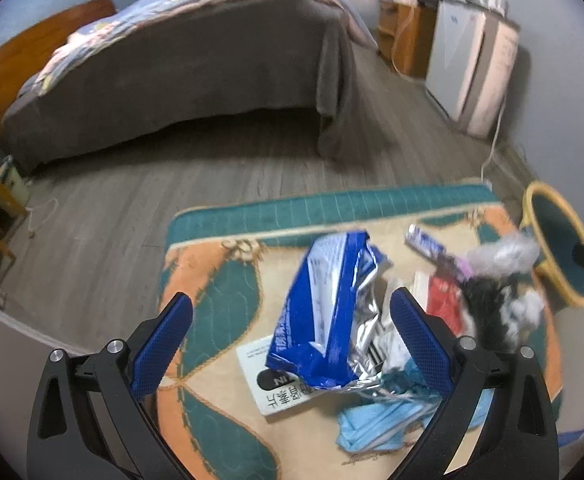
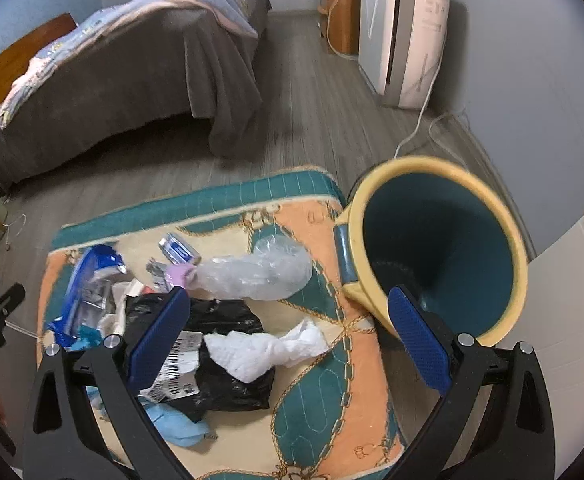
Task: Collect trash
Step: 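Grasp the blue-silver wrapper with left tool while right tool grasps white tissue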
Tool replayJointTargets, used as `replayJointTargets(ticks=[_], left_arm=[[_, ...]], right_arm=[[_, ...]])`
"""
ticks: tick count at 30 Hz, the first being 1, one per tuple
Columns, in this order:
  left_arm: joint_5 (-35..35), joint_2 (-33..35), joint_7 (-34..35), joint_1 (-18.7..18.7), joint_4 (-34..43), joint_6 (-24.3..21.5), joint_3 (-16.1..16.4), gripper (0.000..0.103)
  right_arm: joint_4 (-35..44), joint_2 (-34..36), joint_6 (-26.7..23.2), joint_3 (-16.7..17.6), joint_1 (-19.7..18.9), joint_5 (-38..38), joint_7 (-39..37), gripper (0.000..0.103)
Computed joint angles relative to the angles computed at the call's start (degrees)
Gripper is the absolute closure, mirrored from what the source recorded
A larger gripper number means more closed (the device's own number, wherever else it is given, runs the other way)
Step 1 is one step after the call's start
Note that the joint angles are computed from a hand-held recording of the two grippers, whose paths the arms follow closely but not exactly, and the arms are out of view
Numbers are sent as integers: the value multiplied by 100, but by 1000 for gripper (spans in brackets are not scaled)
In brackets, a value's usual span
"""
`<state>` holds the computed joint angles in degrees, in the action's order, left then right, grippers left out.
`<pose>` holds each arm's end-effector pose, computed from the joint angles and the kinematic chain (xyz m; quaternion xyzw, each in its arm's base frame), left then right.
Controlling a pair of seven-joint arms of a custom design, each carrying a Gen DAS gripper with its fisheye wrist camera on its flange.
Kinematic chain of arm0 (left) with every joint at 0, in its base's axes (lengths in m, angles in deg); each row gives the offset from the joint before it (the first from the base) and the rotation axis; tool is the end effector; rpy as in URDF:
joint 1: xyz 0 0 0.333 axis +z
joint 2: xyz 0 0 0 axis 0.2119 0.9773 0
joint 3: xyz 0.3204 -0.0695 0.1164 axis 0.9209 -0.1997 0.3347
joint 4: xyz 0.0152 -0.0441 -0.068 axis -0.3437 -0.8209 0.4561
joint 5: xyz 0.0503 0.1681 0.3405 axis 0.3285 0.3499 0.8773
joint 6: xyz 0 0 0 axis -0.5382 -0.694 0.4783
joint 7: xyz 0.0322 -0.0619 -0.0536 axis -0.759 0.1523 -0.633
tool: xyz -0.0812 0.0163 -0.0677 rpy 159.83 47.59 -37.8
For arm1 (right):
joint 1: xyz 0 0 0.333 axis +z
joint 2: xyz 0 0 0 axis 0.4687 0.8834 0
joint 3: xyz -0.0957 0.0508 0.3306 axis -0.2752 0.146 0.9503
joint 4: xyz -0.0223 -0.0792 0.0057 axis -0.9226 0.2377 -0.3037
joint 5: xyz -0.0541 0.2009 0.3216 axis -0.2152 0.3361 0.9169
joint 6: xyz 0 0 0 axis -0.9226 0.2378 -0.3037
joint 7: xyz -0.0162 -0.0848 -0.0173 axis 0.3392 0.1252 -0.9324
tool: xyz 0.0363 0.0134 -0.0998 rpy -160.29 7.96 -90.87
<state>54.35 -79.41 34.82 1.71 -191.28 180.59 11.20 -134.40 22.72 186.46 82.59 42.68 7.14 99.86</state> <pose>0.4372 -0.2379 0.4651 -0.7755 0.5528 -0.1486 0.2663 0.5542 0.1966 0.4662 -0.7610 0.5883 -0.1222 0.2447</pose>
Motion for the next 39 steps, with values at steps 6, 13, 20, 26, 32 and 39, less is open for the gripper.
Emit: replayJointTargets(ticks=[6,13,20,26,32,39], left_arm=[[-127,443,406,-142,87,156,103,9],[-638,750,876,-241,60,626,312,40],[-862,933,1225,-355,105,755,419,54],[-951,968,1364,-391,97,723,468,78],[-545,716,996,-384,30,669,422,83],[48,321,420,-232,40,470,230,84]], right_arm=[[179,308,-612,156,-76,387,-491,28],[384,513,-1354,238,-84,1007,-1020,45],[443,474,-1630,219,-130,1378,-1164,90],[465,346,-1708,194,-155,1764,-1411,97],[463,213,-1639,134,-128,1971,-1564,97],[413,-112,-1471,13,-153,2321,-1875,100]])
